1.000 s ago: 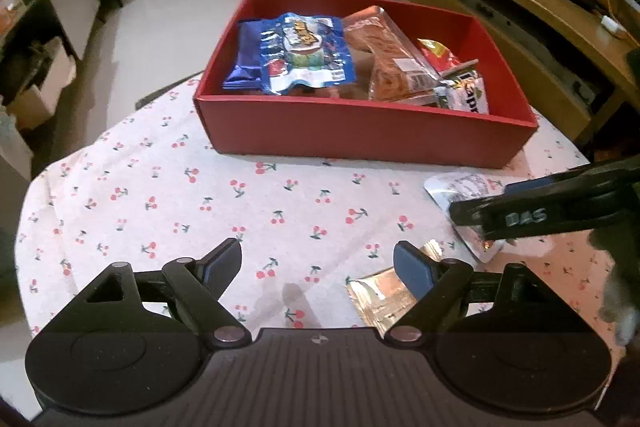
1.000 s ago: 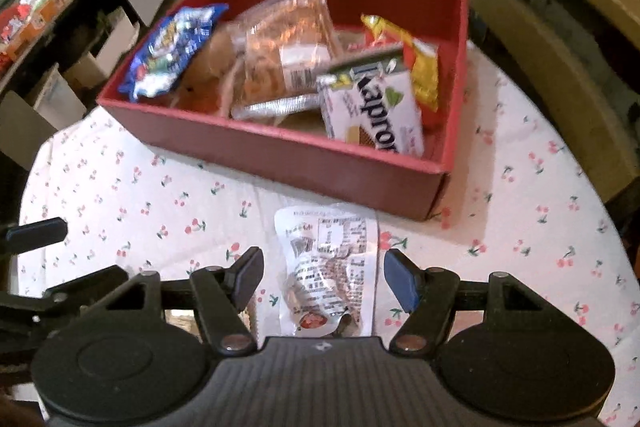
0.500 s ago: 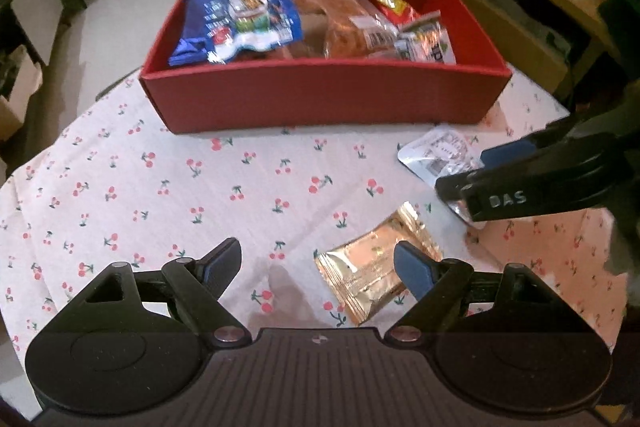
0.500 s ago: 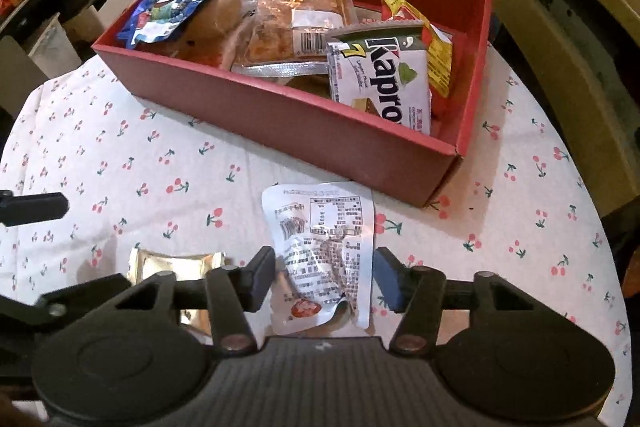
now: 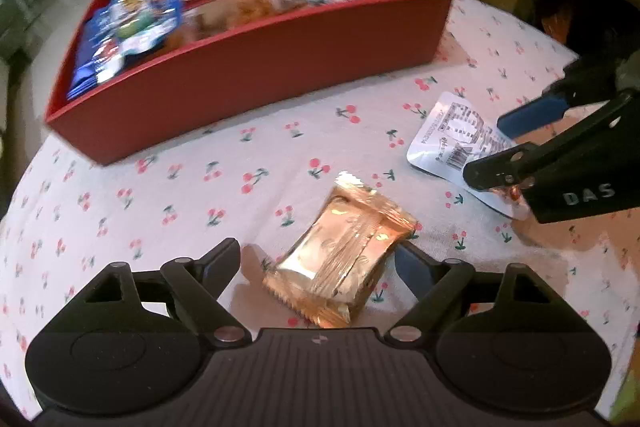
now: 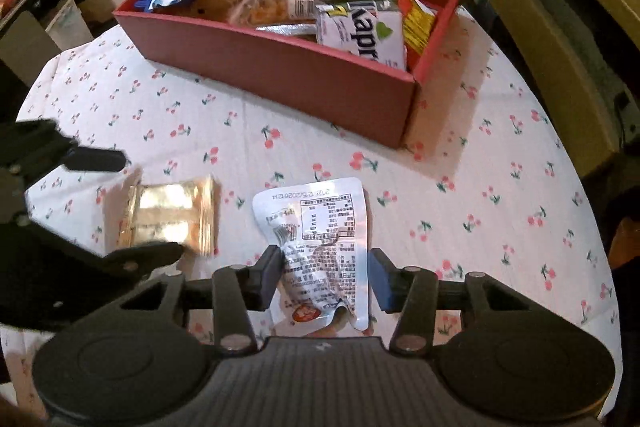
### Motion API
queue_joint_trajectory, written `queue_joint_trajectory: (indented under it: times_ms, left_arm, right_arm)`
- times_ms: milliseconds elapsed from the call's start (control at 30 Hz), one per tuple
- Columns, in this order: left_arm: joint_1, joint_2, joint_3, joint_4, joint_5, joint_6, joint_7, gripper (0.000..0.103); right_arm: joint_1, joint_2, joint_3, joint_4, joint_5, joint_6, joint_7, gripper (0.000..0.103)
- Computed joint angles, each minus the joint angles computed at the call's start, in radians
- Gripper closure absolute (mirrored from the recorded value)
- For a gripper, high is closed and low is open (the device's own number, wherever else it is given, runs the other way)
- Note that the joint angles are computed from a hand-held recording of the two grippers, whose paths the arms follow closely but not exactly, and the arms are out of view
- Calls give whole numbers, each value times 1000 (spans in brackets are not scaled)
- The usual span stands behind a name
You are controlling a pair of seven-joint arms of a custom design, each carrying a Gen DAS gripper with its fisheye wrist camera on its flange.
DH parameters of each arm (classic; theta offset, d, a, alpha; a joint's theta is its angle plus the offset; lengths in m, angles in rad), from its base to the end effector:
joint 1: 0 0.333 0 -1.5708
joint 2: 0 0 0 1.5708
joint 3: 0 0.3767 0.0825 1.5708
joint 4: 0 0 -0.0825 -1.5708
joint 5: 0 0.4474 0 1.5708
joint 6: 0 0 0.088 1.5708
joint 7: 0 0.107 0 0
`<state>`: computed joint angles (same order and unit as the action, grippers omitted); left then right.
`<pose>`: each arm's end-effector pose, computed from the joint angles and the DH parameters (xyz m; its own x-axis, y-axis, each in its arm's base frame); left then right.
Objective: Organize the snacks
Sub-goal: 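Grasp the gold packet with the left tool while the right tool grasps the white printed packet, then carry the gold packet and white packet with both tools over the red box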
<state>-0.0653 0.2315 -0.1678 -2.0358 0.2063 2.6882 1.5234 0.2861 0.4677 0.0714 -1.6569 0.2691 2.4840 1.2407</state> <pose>0.6674 -0.1596 0.3971 -0.3105 -0.9452 -0.1007 -0.8532 0.3239 -0.4088 0.7407 0.2668 0.3983 0.4909 -0.8600 -0.1391 -0.8262 -0.4090 -0.3875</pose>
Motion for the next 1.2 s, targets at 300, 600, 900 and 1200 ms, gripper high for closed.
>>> queue_joint_trajectory:
  times_ms: [300,600,900,1200]
  left_arm:
    - [20,-4,-22,-1,-103,-6,40,32]
    - [3,-56,-13,-45,-106,-37,-11,54]
    - [-4,-82,6,-68,-72,-28,-96,56]
    - [-9,-68,7,-59,-37,-42,-122,51]
  right_arm:
    - [-5,22,3,36,13,-34,-1,55]
    - [6,-11,5,-20,1,-2,-15,55]
    - [7,-49,13,-72,25,45,-27,55]
    - [13,-37,11,-57,9,5,-29,55]
